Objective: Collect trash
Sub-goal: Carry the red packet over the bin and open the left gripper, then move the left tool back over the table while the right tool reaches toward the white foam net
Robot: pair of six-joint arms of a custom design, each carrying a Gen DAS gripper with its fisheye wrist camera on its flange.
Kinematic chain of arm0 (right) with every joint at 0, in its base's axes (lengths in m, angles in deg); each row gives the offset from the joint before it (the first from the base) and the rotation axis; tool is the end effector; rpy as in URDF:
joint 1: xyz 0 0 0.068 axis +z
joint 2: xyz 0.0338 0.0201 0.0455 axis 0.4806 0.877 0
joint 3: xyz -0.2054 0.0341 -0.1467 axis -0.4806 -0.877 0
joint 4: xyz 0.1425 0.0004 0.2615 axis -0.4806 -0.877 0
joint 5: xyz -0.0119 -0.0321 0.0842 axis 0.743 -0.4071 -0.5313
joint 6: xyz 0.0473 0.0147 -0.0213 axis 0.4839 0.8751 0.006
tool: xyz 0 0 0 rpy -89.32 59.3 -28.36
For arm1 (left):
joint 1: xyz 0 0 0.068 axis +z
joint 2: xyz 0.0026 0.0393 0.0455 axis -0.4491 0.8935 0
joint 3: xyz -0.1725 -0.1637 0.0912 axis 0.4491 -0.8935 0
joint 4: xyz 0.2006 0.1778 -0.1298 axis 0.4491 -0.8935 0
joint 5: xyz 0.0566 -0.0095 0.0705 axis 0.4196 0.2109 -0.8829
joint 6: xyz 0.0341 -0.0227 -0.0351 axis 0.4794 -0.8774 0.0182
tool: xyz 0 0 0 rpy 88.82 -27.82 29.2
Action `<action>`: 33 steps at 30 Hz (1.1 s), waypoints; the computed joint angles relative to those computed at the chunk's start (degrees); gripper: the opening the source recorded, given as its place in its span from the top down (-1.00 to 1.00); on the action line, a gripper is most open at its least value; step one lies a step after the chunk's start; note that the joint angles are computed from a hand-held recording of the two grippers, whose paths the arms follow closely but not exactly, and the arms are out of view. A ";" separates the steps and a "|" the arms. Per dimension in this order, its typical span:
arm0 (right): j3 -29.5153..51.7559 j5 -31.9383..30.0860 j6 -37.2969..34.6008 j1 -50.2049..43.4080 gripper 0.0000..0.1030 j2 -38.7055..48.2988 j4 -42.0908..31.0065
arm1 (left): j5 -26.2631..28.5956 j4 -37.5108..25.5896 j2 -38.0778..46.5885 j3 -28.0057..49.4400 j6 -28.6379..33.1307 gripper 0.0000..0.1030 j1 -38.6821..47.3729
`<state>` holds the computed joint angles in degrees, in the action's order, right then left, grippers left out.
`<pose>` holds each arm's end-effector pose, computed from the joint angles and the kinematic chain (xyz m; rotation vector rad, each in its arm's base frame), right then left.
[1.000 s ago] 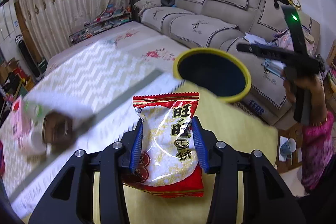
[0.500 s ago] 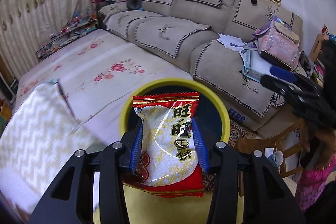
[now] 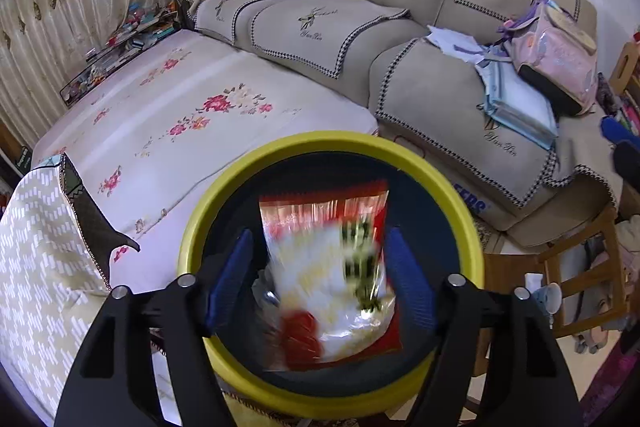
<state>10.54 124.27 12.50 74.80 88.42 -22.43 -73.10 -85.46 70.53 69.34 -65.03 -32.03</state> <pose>0.1714 0.1488 0.1692 0.1757 2.1556 0.1529 0.3405 -0.0409 0.1307 0.7533 2.4421 -0.2030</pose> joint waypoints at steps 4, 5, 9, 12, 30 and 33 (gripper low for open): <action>0.04 0.46 -0.08 0.71 -0.45 -0.98 -0.42 | 0.73 -0.50 -1.52 -1.05 -0.86 -0.42 1.66; 0.05 0.60 -0.08 0.92 -0.45 -1.19 -0.43 | 1.35 -0.86 -3.07 -1.97 -0.41 -0.43 2.76; 1.14 1.10 0.35 2.09 -0.50 0.67 0.09 | 4.62 -2.87 -16.08 -8.93 0.95 -0.66 8.75; 1.86 0.22 0.17 2.52 -0.50 2.95 1.60 | 7.95 -6.85 -25.79 -12.91 1.90 -0.71 15.29; 25.63 -4.33 -5.32 14.52 -0.53 30.92 7.80 | 30.54 -16.57 -18.39 -1.64 27.04 -0.90 76.58; 35.44 -6.07 -8.31 17.20 -0.54 39.09 7.60 | 32.88 -13.81 -10.85 4.18 27.55 -0.90 81.99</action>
<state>45.98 118.20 4.19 92.00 127.51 -14.83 -40.23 -99.27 59.68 73.52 -37.48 49.96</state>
